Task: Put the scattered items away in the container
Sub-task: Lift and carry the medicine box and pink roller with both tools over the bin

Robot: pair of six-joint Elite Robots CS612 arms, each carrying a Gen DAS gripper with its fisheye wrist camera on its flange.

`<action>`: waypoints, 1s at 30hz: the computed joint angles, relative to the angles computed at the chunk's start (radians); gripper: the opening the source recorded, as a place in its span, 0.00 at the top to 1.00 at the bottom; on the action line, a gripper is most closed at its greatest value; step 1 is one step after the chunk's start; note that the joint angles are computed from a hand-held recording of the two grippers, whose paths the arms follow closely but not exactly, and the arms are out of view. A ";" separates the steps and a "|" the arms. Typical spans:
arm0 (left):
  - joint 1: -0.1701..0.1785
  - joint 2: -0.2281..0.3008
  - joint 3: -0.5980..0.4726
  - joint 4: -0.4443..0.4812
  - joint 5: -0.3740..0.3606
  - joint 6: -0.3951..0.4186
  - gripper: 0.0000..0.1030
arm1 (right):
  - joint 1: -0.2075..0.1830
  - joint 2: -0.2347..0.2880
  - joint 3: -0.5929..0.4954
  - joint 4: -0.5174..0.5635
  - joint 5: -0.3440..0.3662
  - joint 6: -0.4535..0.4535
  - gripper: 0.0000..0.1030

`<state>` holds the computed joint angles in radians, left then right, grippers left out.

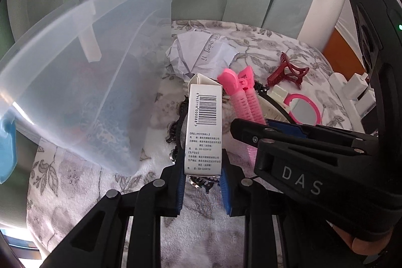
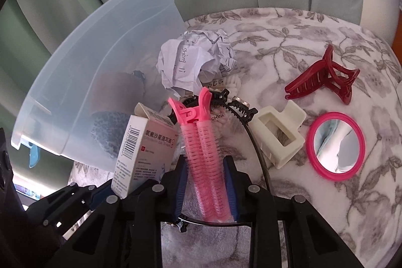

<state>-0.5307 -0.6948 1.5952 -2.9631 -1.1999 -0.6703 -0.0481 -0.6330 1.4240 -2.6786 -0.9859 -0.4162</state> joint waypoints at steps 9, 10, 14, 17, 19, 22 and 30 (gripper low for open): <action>-0.018 -0.030 0.035 -0.102 0.013 0.063 0.75 | -0.027 -0.060 0.099 -0.168 0.072 0.143 0.70; -0.019 -0.034 0.040 -0.116 0.011 0.069 0.75 | -0.029 -0.066 0.108 -0.192 0.073 0.162 0.70; -0.027 -0.054 0.062 -0.145 0.022 0.085 0.75 | -0.043 -0.092 0.145 -0.252 0.083 0.220 0.70; -0.036 -0.074 0.089 -0.200 0.048 0.095 0.75 | -0.056 -0.114 0.178 -0.316 0.094 0.273 0.70; -0.040 -0.084 0.104 -0.234 0.052 0.097 0.75 | -0.062 -0.131 0.204 -0.363 0.092 0.300 0.70; -0.045 -0.106 0.132 -0.285 0.061 0.106 0.75 | -0.068 -0.148 0.232 -0.416 0.100 0.336 0.70; -0.045 -0.157 0.191 -0.417 0.102 0.127 0.75 | -0.063 -0.201 0.295 -0.539 0.136 0.351 0.70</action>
<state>-0.5754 -0.8514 1.7862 -3.3800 -1.0974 -0.5430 -0.1114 -0.8335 1.7190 -3.2180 -0.8498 -0.0657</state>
